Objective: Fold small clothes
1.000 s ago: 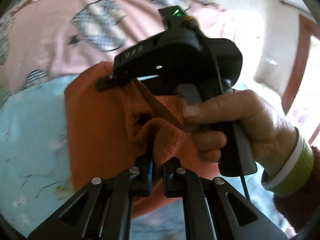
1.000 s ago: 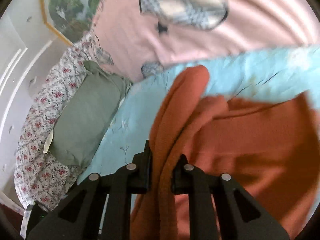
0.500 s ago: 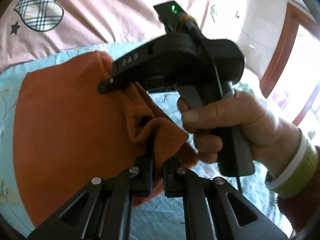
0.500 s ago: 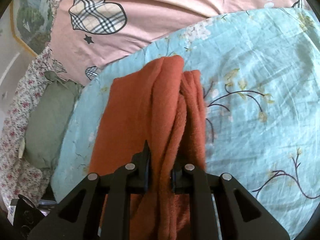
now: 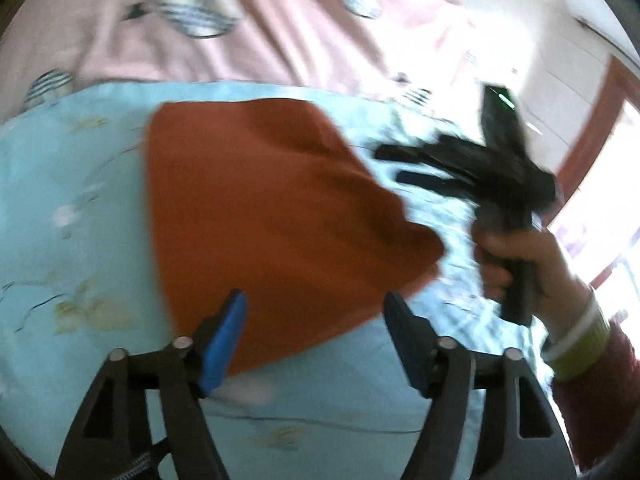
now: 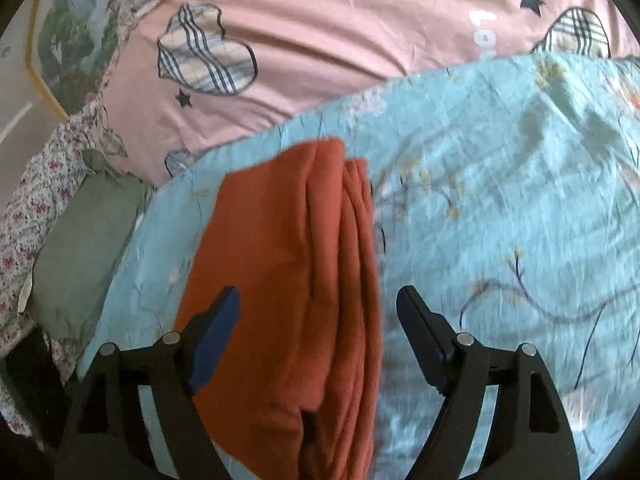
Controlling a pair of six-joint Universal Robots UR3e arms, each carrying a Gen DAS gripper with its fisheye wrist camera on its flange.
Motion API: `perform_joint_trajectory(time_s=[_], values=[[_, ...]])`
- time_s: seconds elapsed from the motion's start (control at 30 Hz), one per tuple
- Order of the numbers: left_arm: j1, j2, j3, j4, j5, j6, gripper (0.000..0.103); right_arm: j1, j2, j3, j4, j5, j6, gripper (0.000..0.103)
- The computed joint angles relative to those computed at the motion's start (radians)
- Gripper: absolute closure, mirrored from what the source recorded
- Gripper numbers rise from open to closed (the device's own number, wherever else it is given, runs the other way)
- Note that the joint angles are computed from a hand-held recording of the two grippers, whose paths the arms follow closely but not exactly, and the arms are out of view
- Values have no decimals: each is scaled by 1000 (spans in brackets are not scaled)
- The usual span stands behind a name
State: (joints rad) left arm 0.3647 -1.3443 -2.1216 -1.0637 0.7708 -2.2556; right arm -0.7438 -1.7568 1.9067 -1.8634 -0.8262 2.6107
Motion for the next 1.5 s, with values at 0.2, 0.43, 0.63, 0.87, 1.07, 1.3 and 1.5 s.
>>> perform_joint_trajectory(time_s=[0.2, 0.43, 0.63, 0.87, 1.07, 1.3, 1.5], values=[[29, -359, 298, -87, -1, -98, 25, 22, 82, -17, 34, -3, -1, 22], [-39, -658, 585, -141, 10, -228, 25, 64, 195, -50, -20, 3, 58, 22], [-120, -777, 691, -82, 12, -307, 30, 92, 267, -75, -44, 26, 88, 49], [-105, -668, 579, -50, -7, -245, 77, 116, 206, -32, -29, 55, 103, 77], [68, -384, 430, -248, 8, 19, 77, 250, 64, 81, -71, 155, 166, 78], [390, -264, 468, -597, 104, 363, 77, 474, 130, 239, -439, 240, 425, 78], [525, -297, 375, -504, 185, 389, 68, 589, 170, 287, -621, 131, 580, 68]])
